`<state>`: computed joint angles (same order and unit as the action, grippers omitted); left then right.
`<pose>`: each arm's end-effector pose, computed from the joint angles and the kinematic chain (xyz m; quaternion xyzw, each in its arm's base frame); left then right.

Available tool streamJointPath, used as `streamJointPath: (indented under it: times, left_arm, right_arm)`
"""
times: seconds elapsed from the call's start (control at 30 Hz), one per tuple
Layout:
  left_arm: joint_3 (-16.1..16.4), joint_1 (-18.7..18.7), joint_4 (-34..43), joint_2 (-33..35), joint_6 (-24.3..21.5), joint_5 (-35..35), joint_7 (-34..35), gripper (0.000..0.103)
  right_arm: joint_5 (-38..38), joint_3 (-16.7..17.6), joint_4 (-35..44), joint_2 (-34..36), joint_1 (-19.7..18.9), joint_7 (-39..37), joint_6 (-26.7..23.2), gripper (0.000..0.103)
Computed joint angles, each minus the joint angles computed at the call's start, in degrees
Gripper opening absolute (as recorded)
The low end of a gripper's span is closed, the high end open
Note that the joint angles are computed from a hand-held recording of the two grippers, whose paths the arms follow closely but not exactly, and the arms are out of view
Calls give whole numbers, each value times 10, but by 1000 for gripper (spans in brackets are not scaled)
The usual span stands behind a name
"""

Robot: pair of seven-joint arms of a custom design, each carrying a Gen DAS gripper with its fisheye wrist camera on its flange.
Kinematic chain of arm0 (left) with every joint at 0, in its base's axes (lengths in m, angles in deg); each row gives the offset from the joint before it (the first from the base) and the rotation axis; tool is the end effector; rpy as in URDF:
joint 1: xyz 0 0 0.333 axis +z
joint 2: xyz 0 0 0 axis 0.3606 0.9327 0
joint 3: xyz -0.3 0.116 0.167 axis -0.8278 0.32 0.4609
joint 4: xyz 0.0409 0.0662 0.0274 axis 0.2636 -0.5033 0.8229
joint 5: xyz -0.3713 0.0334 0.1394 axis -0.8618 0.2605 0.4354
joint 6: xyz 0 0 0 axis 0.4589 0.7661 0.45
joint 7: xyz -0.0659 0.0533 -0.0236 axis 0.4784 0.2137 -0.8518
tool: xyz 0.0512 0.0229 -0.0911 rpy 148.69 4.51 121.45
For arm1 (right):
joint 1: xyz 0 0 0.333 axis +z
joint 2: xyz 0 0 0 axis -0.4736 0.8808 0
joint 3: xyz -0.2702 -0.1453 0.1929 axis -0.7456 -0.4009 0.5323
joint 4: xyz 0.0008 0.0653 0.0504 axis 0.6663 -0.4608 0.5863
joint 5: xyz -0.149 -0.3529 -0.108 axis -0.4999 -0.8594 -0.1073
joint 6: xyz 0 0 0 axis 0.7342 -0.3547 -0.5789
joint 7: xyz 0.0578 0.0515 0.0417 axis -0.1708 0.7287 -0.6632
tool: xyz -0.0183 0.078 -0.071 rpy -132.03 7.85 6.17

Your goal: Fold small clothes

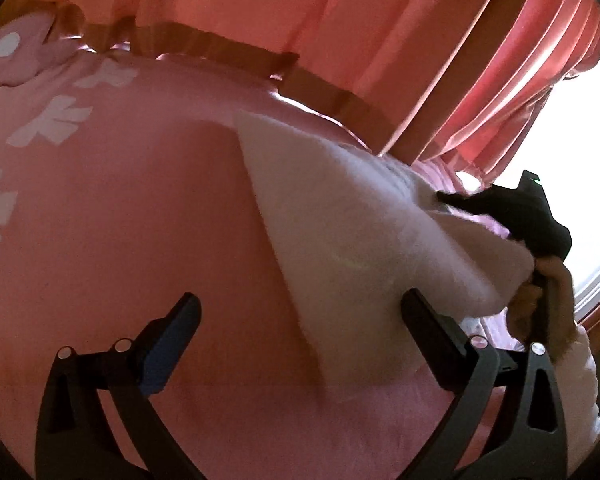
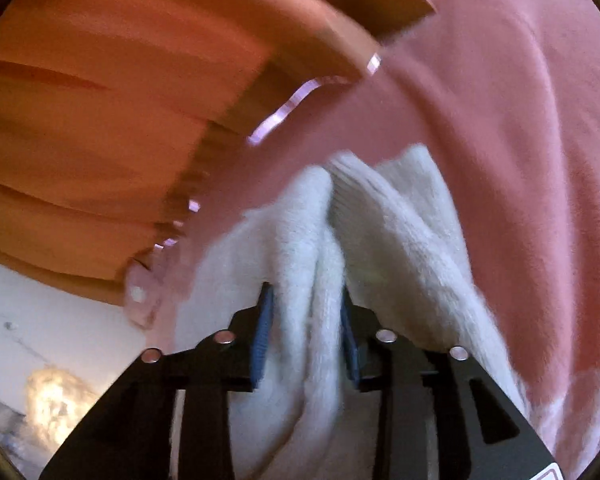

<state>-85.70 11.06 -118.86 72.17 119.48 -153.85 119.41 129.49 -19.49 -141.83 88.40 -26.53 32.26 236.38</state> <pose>0.5802 -0.2390 0.4702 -0.5366 0.7161 -0.4458 0.0226 0.7154 0.2068 0.4392 -0.4337 0.7608 0.0583 0.4793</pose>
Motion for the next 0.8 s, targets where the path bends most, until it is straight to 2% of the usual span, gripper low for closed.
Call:
streamJointPath:
  times: [0.03, 0.07, 0.17, 0.23, 0.27, 0.3, 0.37, 0.4, 0.43, 0.47, 0.5, 0.53, 0.57, 0.6, 0.63, 0.67, 0.7, 0.73, 0.77, 0.8]
  left_arm:
    - [-2, 2, 1, 0, -2, -11, 14, 98]
    - [-6, 7, 0, -4, -13, -36, 44, 98]
    - [-2, 5, -9, -21, -52, -61, 94, 98]
    - [2, -6, -22, -33, -66, -53, 114, 98]
    - [2, -14, -28, -38, -65, -40, 122, 98]
    - [2, -22, -34, -41, -60, -31, 128, 98]
    - [0, -41, -45, -42, -30, -7, 130, 98]
    - [0, -51, -45, -37, -10, 19, 113, 98]
    - [0, -57, -46, -32, 4, 48, 92, 98]
    - [3, -62, -43, -23, 13, 87, 57, 97]
    - [3, -61, -40, -17, 14, 108, 32, 90]
    - [0, -55, -35, -13, 7, 108, 26, 78]
    - [1, -52, -31, -8, 6, 123, 1, 73]
    - [0, -45, -29, -7, 1, 126, -14, 65]
    - [-1, -38, -28, -7, -6, 124, -25, 60]
    - [-2, -28, -25, -8, -21, 108, -31, 60]
    - [-4, -19, -23, -9, -35, 91, -30, 60]
    - [-3, -15, -20, -9, -44, 83, -32, 62]
    - [0, -16, -19, -6, -42, 92, -41, 62]
    - [4, -22, -17, -1, -33, 122, -64, 62]
  right_arm:
    - [40, 36, -15, -9, -27, -44, 4, 57]
    - [55, 52, -32, -20, -36, -59, 1, 58]
    - [114, 64, -74, -51, -51, -114, -55, 58]
    - [140, 39, -89, -68, -34, -125, -97, 59]
    - [121, 48, -94, -69, -40, -112, -97, 59]
    - [99, 37, -95, -73, -28, -94, -100, 59]
    - [77, 13, -86, -73, -3, -82, -105, 59]
    - [70, -19, -76, -73, 25, -70, -113, 59]
    - [36, -49, -63, -67, 54, -39, -111, 59]
    - [-39, -99, -54, -64, 99, 26, -111, 56]
    - [-139, -134, -52, -61, 129, 90, -97, 31]
    - [-233, -150, -54, -63, 139, 159, -94, 17]
    - [-287, -145, -66, -74, 137, 193, -69, 17]
    - [-301, -121, -75, -81, 118, 193, -43, 16]
    - [-275, -76, -100, -104, 84, 154, 5, 15]
    - [-255, -48, -117, -119, 64, 126, 36, 15]
    - [-275, -40, -138, -132, 58, 139, 65, 15]
    - [-336, -52, -163, -147, 58, 188, 72, 15]
    - [-436, -84, -176, -151, 69, 272, 47, 15]
    - [-536, -134, -174, -141, 95, 353, -11, 15]
